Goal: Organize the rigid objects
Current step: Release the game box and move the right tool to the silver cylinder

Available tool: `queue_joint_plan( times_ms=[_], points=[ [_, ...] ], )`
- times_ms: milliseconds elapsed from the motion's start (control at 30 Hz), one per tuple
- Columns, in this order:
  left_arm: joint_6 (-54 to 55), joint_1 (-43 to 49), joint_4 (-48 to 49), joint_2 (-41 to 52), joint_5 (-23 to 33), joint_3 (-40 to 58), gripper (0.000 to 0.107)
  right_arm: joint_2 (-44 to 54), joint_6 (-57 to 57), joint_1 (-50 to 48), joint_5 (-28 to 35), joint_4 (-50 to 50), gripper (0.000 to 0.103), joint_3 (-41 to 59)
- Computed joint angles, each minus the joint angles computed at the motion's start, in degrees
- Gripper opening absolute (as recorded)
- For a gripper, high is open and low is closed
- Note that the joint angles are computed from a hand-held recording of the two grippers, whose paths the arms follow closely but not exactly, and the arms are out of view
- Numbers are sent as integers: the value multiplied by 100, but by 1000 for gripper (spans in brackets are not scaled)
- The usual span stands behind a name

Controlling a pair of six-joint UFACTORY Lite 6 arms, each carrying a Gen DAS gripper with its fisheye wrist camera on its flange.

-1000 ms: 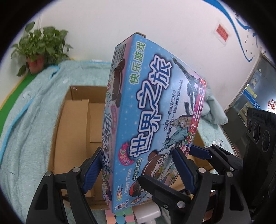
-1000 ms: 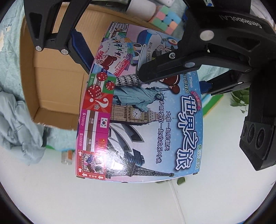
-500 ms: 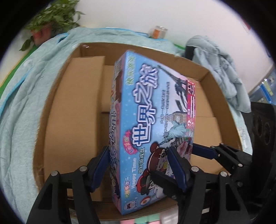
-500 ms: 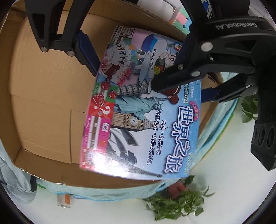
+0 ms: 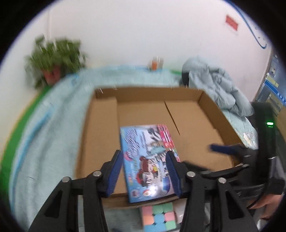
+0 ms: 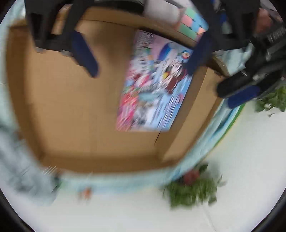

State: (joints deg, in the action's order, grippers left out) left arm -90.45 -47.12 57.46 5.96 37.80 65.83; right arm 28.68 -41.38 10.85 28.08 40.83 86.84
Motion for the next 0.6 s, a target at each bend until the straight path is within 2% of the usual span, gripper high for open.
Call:
queue_joint_plan(
  times_ms=[33,67,133,233,333,400,533,600],
  points=[
    [-297,-239,281,-229,313,-168,77,-174,-7,47,-287,52,103,-258],
    [-725,-580,634,-527,762,-397,83,-588,-254,-42,-416,227,103,-647],
    [-1047,-983,875,-748,1281,-514,84,-1505,-600,-118,-841,616,103,-1656],
    [-913,-1479,617,-910,1908,-440,84,-3272,-1828,-658,-911,1305,103,-3402],
    [-927,-2064,348,-888,2553,-238,84,-5028,-1582,-1222,-579,462,103,-4707],
    [-904,-2466,170,-922,2943,-55,84,-5966,-1786,-1751,51,437,103,-5214],
    [-258,-2993,-241,-935,3837,674,84,-7460,-2939,-3991,2345,832,103,-5667],
    [356,-3043,-540,-755,4218,1351,84,-7782,-3765,-5190,3449,1082,103,-5812]
  ],
)
